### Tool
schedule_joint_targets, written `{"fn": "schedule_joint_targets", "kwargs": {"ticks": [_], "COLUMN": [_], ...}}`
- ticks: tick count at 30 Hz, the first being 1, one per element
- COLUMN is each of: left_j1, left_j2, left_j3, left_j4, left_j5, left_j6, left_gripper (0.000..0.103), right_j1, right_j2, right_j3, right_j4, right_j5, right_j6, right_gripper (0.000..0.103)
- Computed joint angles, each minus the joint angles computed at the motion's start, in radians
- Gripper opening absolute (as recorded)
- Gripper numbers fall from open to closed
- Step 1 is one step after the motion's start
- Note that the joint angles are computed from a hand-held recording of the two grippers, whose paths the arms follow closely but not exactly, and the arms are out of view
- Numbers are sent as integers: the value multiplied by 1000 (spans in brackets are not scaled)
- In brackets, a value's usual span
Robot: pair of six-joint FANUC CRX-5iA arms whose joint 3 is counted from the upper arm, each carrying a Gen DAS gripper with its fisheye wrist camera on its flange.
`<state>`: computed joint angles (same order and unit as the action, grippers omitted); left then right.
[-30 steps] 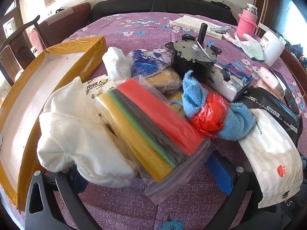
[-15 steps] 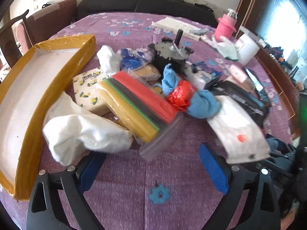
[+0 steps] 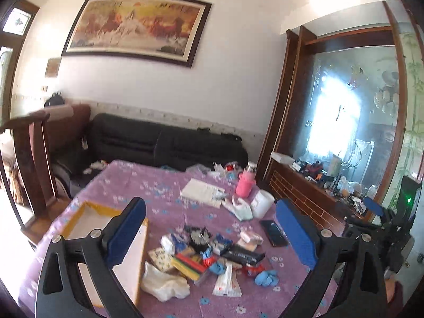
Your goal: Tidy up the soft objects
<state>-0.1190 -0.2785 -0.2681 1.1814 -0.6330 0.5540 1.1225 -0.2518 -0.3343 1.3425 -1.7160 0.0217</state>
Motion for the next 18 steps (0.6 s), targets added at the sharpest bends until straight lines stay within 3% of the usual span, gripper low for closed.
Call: {"fn": "schedule_joint_targets", "kwargs": {"ticks": [4, 6, 8, 11, 14, 16, 18], "left_j1": [0, 12, 48, 66, 56, 38, 18], "left_j2": [-25, -22, -1, 71, 120, 153, 205], "left_j3": [97, 157, 221, 261, 188, 150, 125], "left_j4": [-74, -207, -331, -369, -281, -337, -374], "left_j5": [182, 233, 176, 6, -117, -166, -222], "left_j6": [4, 71, 179, 256, 174, 199, 215], "left_gripper": [103, 103, 103, 103, 103, 103, 103], "right_j1": [-11, -13, -24, -17, -49, -111, -140], "right_j2": [49, 85, 117, 135, 34, 8, -37], "right_j3": [228, 342, 439, 515, 328, 206, 23], "right_j4": [143, 223, 265, 172, -74, -240, -258], "right_j5": [-25, -35, -25, -4, 137, 231, 300], "right_j6": [237, 320, 403, 449, 328, 287, 166], "right_gripper": [102, 102, 102, 103, 103, 103, 102]}}
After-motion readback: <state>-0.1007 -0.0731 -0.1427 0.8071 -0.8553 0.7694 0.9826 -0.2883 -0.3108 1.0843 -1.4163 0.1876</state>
